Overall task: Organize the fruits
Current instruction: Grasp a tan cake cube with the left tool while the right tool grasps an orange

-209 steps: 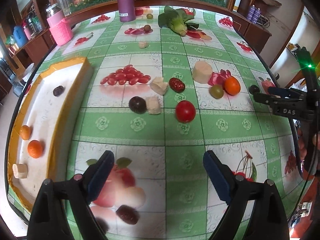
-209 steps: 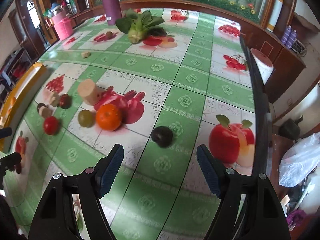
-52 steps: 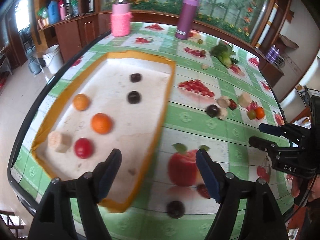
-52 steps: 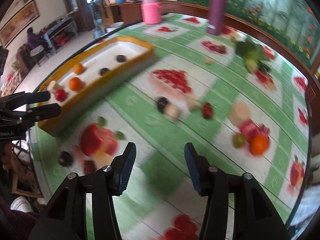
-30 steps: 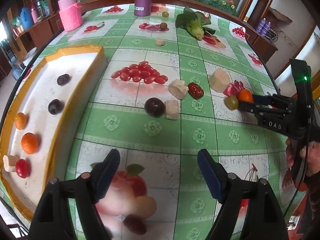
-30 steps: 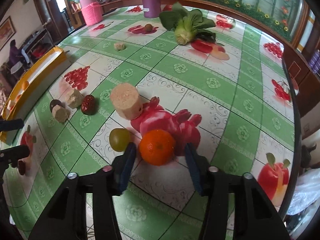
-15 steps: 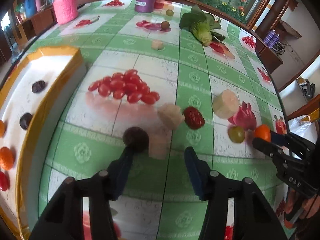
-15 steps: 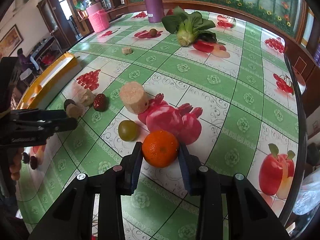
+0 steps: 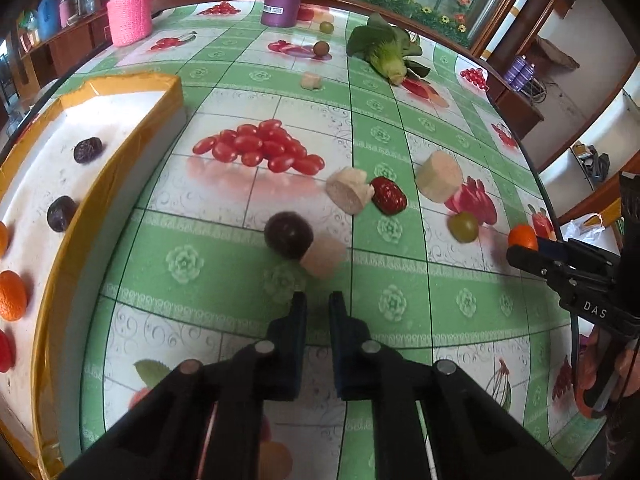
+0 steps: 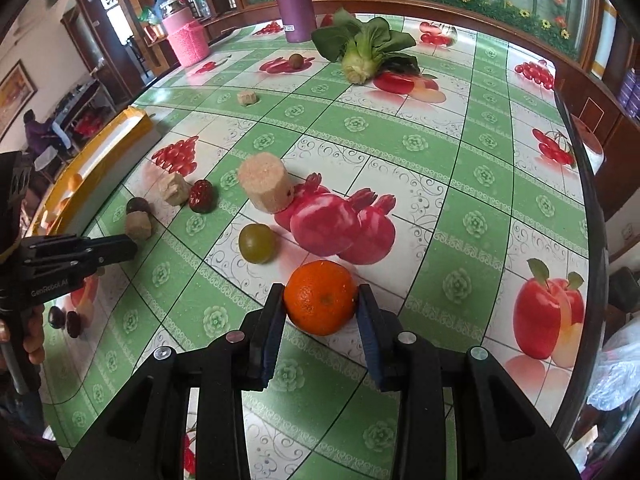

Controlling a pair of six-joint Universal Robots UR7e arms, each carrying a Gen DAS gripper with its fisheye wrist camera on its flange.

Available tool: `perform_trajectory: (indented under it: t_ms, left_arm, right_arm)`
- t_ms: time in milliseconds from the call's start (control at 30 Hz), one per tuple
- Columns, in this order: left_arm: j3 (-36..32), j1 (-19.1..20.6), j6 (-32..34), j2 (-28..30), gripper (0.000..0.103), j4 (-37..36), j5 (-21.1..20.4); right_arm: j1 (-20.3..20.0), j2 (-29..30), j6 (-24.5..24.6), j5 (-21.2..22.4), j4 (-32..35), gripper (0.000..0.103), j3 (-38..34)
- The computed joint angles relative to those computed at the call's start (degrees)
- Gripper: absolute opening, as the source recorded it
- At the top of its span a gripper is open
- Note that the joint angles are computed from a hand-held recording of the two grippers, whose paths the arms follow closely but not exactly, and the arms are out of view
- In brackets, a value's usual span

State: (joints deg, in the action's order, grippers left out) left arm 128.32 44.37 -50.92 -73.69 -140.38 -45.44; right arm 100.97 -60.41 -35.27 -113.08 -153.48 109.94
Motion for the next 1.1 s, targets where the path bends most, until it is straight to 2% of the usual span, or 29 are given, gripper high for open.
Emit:
perform_trajectory:
  t_ms: [167,300,433,500,567,633,700,767,800,933,1100]
  left_arm:
    - [0.1,0.5,2.3,0.4,0.015,-4.2,-1.5]
    - [-1.4,1.2,4.3,2.7,0.03,-6.7,-1.2]
    - [-2.8,1.5,3.7,4.7,0.046,-6.3,1.4]
    - [-3.1,1.6,2.3,4.6,0.05,-6.1,0.7]
    - [-3.0,1.0,2.4,5.0,0.056,-5.9,2.4]
    - [-3.4,0.7,3.2,5.8,0.056,-4.4,5.1]
    - [-3.0,0.3,6.2,6.6,0.056,-7.3,6.8]
    - [-3.4,0.0,10.0,8.0,0.041,-9.2,9.3]
    - [-3.9,0.6,12.0,8.4,0.02,-9.5,8.4]
    - [-2.7,2.1,11.2,6.5,0.019,-12.4,1.3]
    - [1.7,-0.5,9.7,2.9,0.019,-12.5,-2.0]
  right_arm:
    - [0.2,-0.4,0.7,-1.4,-0.7,0.035,0.9]
    - [0.1,-0.4,1.4,-1.8,-0.6,0.035,1.2]
    - [0.3,-0.2,1.4,-2.5,-0.7,0.035,1.5]
    - [0.4,-0.3,1.2,-2.5,-0.9,0.035,1.8]
    - [0.4,-0.4,1.0,-2.1,-1.0,0.035,2.1]
    - [0.3,-0.3,1.0,-1.9,-1.0,0.035,2.1]
    - [0.2,-0.2,1.0,-2.0,-1.0,0.035,2.0]
    - [0.2,0.0,1.0,-2.0,-1.0,0.035,1.9]
    - [0.2,0.1,1.0,-2.1,-1.0,0.035,1.9]
    - [0.3,-0.3,0.7,-2.0,-1.1,0.035,2.4]
    - [0.3,-1.7,0.4,-1.5,-1.5,0.035,3.5]
